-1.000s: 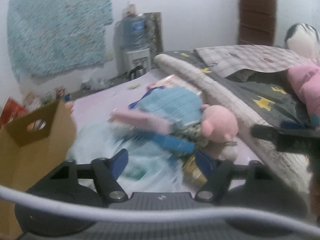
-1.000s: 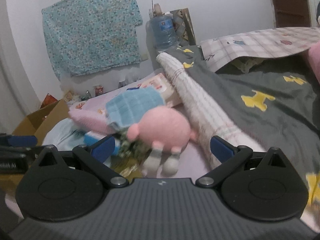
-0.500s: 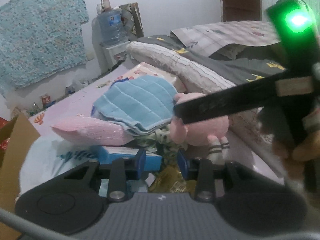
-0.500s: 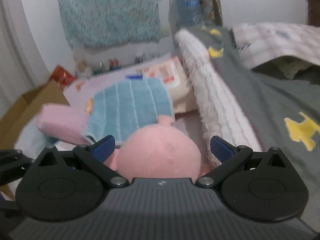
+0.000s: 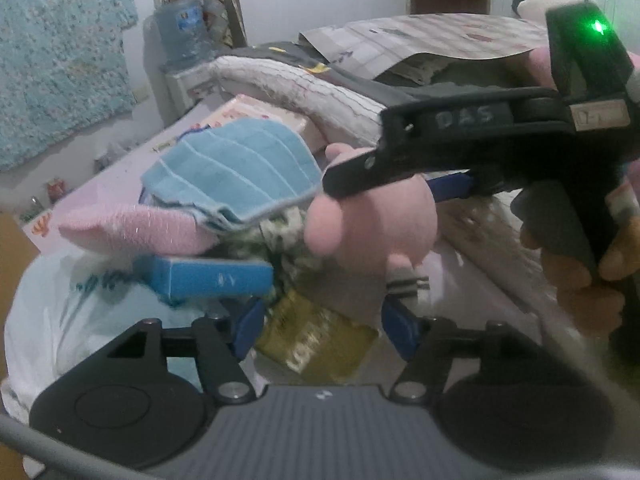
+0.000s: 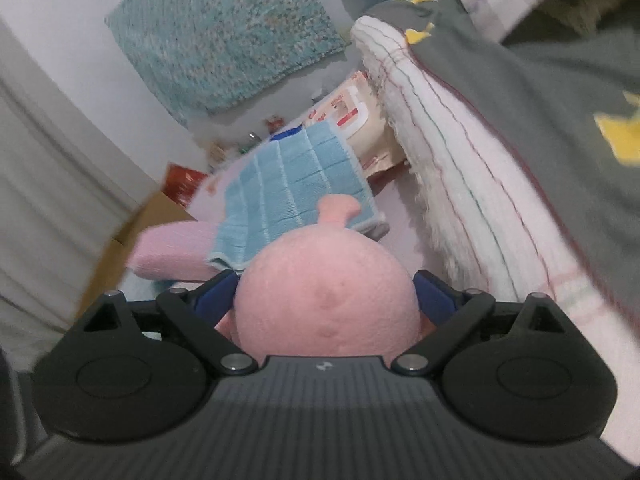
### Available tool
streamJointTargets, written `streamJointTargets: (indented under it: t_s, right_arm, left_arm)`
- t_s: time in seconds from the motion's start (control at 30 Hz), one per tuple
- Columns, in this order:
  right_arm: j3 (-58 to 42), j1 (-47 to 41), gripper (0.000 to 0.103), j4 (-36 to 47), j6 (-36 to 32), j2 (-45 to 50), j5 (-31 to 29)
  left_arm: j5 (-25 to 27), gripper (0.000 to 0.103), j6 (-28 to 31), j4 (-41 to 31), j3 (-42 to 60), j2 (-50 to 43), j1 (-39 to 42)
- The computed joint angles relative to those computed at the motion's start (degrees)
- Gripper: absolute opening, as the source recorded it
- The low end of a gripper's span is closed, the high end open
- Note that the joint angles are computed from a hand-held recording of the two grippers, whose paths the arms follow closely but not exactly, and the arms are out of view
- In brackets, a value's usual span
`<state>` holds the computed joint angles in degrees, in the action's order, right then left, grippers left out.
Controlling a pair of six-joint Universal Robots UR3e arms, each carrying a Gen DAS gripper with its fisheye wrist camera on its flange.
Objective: Organize soft objects
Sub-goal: 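Move the right tool toward the pink plush toy and open it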
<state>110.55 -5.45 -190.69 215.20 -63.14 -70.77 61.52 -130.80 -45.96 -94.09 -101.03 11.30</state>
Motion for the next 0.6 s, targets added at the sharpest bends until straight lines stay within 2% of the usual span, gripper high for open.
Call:
streamJointTargets:
  t_s: [0.17,0.27,0.37,0.43,0.47,0.53,0.6]
  right_arm:
    - [9.08,-1.87,0.094,-10.23,7.25,-1.71,6.41]
    - [15.13,-2.58,0.094,-19.83,13.49,-0.38,9.91]
    - [18.78,-1.37,0.094,-28.25,18.73,2.35,9.55]
    - [19.78,-0.95,0.095,-35.66,23.57,6.11,10.00]
    - [19.69,-0.03,0.095,-37.76,24.77,7.14,8.23]
    - [19.75,1.37,0.095,-38.85,26.52,7.48,5.38]
    - [19.25,2.76,0.095,-34.40,26.75,5.40,2.60]
  left_arm:
    - [-3.29,0.072,4.35,-4.68,-3.76,6.08,3.68]
    - [-3.85,0.074,5.55,-5.51,-6.09,8.34,4.57]
    - [-2.10,0.073,5.14,-7.48,-6.15,8.20,4.00]
    - [-2.70,0.073,4.52,-8.50,-6.83,8.27,4.39]
    - [-2.75,0.072,3.82,-8.50,-7.11,8.20,4.35]
    - [-3.03,0.070,3.36,-8.69,-7.49,7.88,4.25]
    - [-3.31,0.061,2.79,-9.19,-7.16,7.03,3.97]
